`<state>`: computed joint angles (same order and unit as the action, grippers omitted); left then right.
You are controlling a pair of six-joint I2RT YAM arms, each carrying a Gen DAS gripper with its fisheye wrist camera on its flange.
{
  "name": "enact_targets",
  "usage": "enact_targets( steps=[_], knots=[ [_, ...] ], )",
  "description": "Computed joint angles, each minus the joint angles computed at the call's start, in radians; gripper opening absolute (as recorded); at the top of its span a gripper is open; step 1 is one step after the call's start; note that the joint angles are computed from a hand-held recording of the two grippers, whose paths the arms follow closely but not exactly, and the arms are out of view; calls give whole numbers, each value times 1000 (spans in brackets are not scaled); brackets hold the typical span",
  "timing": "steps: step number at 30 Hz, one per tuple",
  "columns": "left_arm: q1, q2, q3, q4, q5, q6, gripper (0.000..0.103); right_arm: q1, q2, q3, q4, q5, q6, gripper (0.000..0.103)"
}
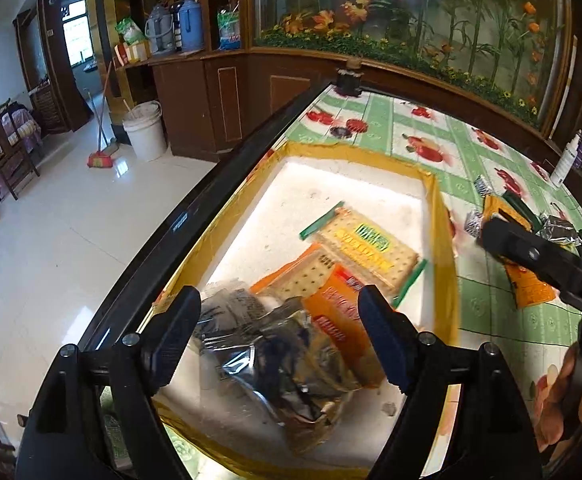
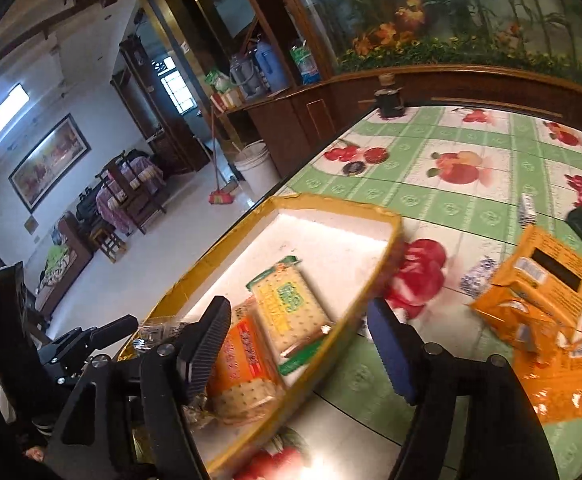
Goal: Organize snacks
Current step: 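Carry both packs into the white box and open both tools, then grasp the small orange snack bag with the left tool while the right tool grasps the large orange bag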
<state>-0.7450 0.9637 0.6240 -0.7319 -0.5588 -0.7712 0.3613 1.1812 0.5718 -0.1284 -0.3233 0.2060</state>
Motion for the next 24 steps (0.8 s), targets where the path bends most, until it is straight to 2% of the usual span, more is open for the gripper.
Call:
enact_targets(
  steps=[5,12,18,21,24],
  knots=[
    [-122,74,76,-14,-48,-43,82,-281,-148,-91,-123,-111,-117,78],
    [-258,231,186,38,-38,-63,82,-730,-160,-140,-289,-285,-402,79],
    [-337,405,295,137,30,-3,82,-959,-119,-109,-382,-352,-590,80],
    [-337,500,346,200,107,25,82,-1041,-79,-80,-403,-378,-651,80],
    [-333,576,392,231,135,28,82,-1096,-34,-45,-413,-401,-672,80]
  ],
)
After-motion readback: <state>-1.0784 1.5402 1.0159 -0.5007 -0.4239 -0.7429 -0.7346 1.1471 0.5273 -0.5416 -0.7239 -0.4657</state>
